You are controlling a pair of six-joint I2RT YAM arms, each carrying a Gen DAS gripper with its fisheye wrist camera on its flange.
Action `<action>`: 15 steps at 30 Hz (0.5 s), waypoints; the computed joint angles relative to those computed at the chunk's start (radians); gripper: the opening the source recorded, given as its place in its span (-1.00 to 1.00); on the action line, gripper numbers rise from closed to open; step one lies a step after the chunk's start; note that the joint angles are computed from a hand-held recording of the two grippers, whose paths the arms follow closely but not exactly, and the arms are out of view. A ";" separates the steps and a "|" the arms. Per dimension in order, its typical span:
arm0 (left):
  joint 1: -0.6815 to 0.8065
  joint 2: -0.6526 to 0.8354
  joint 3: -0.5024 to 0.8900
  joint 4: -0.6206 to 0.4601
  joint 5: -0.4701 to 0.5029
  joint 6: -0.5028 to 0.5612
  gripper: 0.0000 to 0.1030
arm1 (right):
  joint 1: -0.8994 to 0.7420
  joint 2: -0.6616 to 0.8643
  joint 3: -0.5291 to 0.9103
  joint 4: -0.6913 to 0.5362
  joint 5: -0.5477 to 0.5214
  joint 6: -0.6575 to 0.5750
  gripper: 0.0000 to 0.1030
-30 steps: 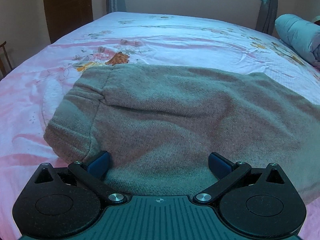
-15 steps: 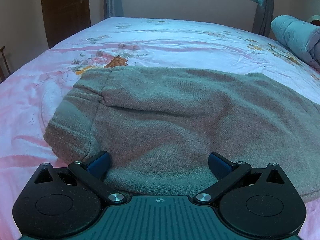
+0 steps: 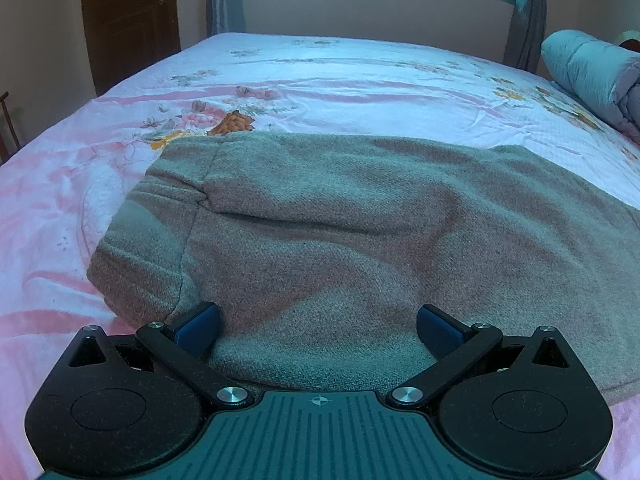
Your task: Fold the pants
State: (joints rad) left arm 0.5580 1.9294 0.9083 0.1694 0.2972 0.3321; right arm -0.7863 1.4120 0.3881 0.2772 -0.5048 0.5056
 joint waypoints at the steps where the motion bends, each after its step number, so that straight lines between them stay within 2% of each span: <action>1: 0.004 0.001 0.020 -0.034 0.007 0.013 1.00 | -0.004 -0.004 -0.016 0.019 -0.004 0.010 -1.00; 5: 0.021 0.004 0.072 -0.131 0.039 0.075 1.00 | -0.017 -0.031 -0.041 0.067 -0.036 0.032 -1.00; 8: 0.019 0.005 0.074 -0.134 0.037 0.080 1.00 | -0.010 0.094 0.024 0.038 -0.031 -0.008 -1.00; 10: 0.019 0.005 0.077 -0.140 0.035 0.079 1.00 | -0.046 0.095 0.014 0.062 -0.086 -0.001 -0.84; 11: 0.020 0.004 0.074 -0.137 0.037 0.079 1.00 | -0.074 0.057 -0.019 0.100 -0.099 0.017 -0.51; 12: 0.020 0.005 0.072 -0.130 0.039 0.079 1.00 | -0.100 0.024 -0.053 0.144 -0.104 0.039 -0.39; 15: 0.019 0.007 0.058 -0.104 0.037 0.076 1.00 | -0.189 0.052 -0.070 0.203 -0.164 0.097 -0.45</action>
